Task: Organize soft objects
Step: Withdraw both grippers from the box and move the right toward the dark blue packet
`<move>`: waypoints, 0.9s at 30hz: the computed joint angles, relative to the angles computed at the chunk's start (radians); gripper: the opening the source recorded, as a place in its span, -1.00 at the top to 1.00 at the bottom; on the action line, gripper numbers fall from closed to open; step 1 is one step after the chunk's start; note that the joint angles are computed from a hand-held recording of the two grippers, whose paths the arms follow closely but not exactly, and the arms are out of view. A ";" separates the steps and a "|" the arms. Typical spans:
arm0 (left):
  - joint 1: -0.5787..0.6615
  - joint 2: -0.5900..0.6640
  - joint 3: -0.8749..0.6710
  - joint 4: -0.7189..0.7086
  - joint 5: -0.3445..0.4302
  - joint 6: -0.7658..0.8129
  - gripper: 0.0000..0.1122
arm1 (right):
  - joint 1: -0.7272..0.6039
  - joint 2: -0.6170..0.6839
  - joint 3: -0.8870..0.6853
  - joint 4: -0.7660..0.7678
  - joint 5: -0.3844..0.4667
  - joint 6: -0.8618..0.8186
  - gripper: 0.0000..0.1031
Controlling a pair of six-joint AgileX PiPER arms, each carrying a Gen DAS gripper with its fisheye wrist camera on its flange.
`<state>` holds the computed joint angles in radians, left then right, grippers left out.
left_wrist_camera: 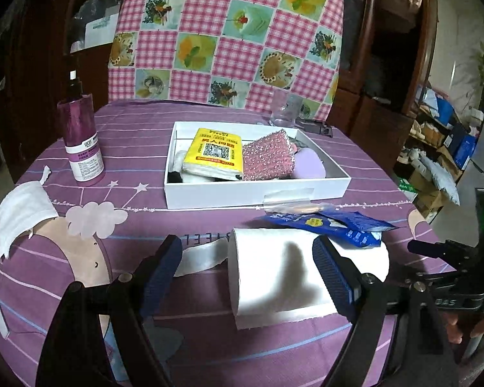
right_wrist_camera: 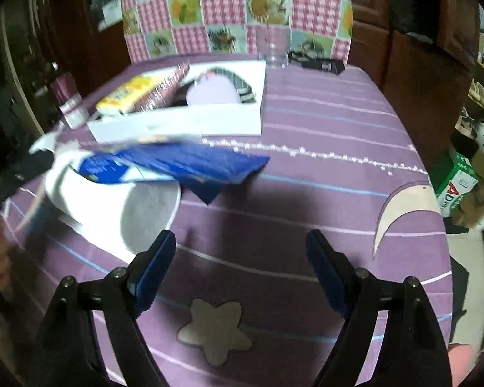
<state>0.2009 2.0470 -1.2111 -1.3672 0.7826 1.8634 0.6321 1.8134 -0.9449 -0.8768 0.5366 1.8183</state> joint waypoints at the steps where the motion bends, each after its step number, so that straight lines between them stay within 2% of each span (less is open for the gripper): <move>1: -0.001 0.001 0.001 0.006 0.002 -0.002 -0.49 | -0.001 0.022 -0.019 0.024 0.024 -0.024 -0.61; 3: -0.008 0.001 -0.001 0.024 -0.007 -0.012 -0.49 | -0.007 0.064 -0.056 0.081 0.063 -0.097 -0.65; 5: -0.018 0.000 0.004 0.040 -0.025 -0.013 -0.49 | -0.024 0.055 -0.037 0.085 0.023 -0.090 -0.74; 7: -0.024 0.001 0.005 0.057 -0.035 -0.021 -0.49 | -0.026 0.066 -0.047 0.113 0.034 -0.118 -1.00; 27: -0.036 -0.033 0.072 -0.019 -0.073 0.090 -0.49 | -0.031 0.070 -0.047 0.123 0.031 -0.123 -1.00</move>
